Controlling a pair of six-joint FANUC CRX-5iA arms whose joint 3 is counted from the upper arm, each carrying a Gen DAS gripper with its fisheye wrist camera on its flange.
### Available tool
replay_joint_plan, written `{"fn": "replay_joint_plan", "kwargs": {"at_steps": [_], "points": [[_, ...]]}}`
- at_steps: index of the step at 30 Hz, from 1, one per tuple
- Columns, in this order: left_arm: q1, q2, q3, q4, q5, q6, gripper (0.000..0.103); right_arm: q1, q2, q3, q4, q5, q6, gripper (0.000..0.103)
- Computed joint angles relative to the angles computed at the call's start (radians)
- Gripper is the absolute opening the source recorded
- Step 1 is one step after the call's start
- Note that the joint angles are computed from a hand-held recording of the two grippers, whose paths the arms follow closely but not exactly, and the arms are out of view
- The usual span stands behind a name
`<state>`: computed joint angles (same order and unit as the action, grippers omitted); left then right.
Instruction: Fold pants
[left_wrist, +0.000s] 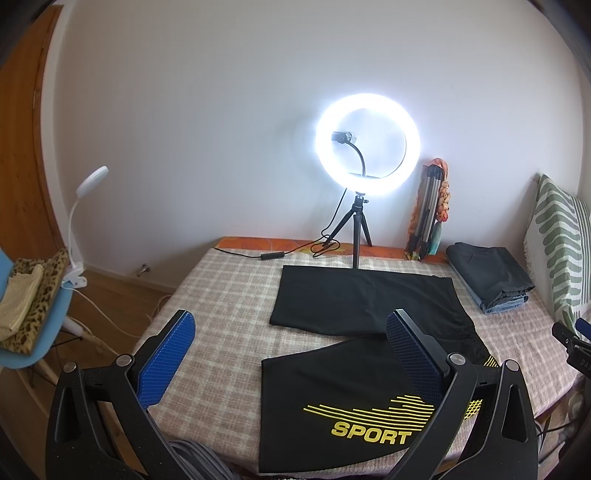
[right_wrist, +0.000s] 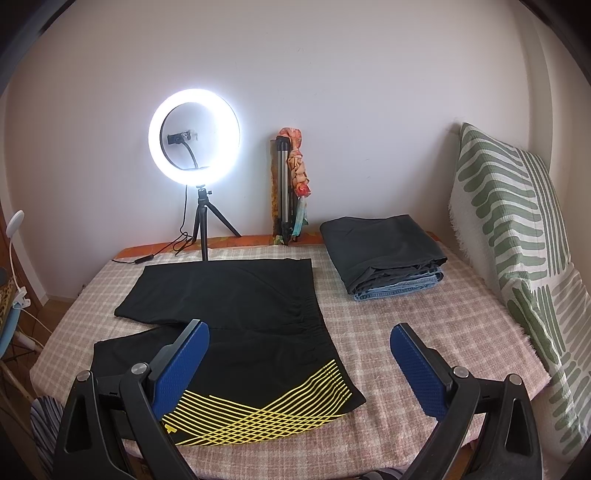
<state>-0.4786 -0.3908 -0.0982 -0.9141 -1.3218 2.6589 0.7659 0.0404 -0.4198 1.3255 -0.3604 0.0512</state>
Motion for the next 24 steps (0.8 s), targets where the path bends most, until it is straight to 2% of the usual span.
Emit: {"fn": "replay_joint_plan", "kwargs": {"at_steps": [18, 24], "points": [[0.006, 0.003, -0.001, 0.007, 0.002, -0.009, 0.103, -0.001, 0.005, 0.003, -0.005, 0.011, 0.009, 0.100], [0.038, 0.004, -0.011, 0.029, 0.018, -0.054, 0.103, -0.004, 0.008, 0.007, -0.029, 0.016, 0.029, 0.100]]}}
